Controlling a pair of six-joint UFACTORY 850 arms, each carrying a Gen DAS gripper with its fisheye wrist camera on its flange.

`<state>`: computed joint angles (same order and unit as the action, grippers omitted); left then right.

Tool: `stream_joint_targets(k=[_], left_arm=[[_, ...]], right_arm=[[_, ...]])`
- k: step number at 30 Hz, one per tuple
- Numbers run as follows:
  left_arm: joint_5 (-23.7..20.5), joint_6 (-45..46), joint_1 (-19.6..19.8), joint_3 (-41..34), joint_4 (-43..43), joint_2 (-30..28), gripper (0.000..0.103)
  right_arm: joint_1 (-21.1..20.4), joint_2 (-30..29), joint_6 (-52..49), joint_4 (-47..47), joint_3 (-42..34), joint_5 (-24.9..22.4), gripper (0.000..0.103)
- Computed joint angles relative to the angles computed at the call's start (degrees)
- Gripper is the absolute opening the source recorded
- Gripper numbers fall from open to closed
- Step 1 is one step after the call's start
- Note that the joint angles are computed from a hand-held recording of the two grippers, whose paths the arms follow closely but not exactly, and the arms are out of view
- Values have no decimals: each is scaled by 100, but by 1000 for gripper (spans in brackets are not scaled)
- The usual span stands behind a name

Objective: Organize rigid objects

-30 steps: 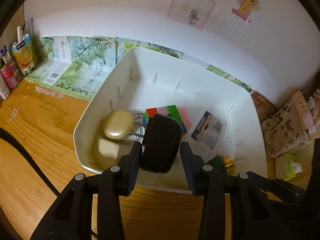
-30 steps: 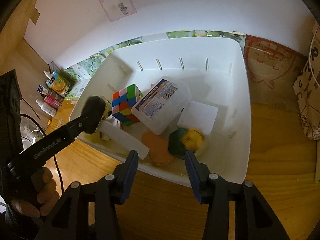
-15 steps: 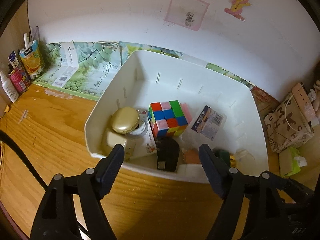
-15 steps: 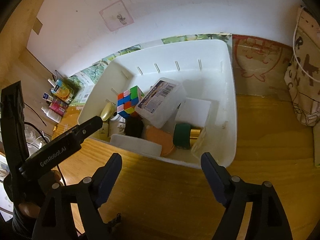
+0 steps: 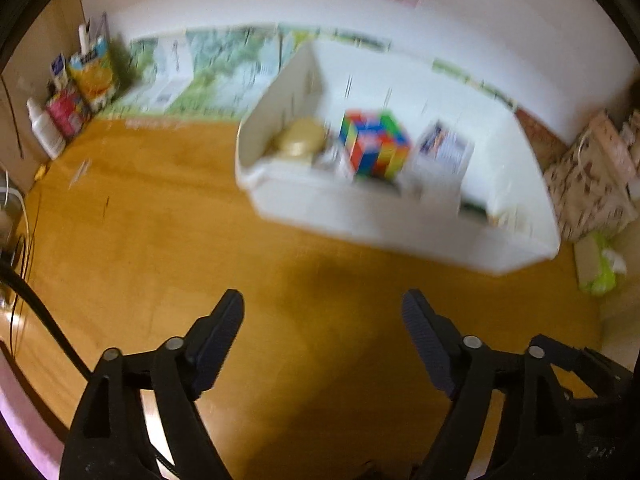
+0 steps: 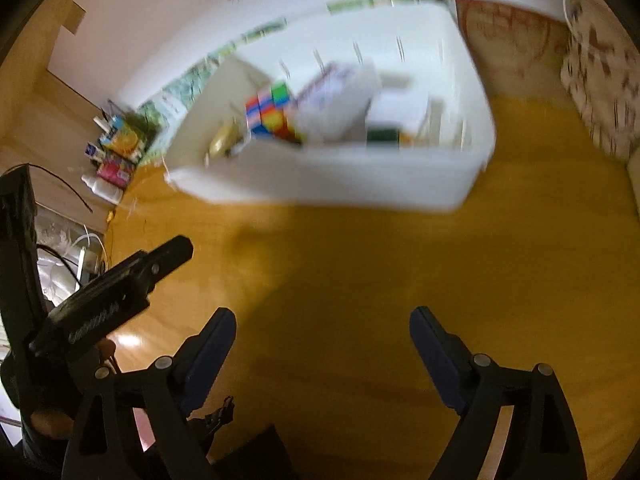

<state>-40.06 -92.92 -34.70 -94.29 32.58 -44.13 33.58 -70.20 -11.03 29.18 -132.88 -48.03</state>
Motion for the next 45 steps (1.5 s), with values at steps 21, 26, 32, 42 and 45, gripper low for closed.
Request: stream_joint_targets(k=[21, 26, 32, 42, 45], left_arm=[[321, 1780, -25, 1887, -1581, 1461, 89], [371, 2019, 32, 2260, -1329, 1872, 90], [613, 2184, 84, 2550, -1029, 2198, 90], [568, 1723, 33, 2416, -164, 2270, 90], [500, 1010, -25, 2387, 457, 2316, 90]], right_arm=[[740, 1268, 1393, -390, 1998, 843, 103], [1000, 1605, 2091, -461, 2412, 1168, 103], [1208, 2067, 3192, -1230, 2890, 1688, 103], [1299, 2335, 3685, -1936, 2955, 1673, 103], [1243, 2412, 3481, -1893, 2971, 1654, 103]])
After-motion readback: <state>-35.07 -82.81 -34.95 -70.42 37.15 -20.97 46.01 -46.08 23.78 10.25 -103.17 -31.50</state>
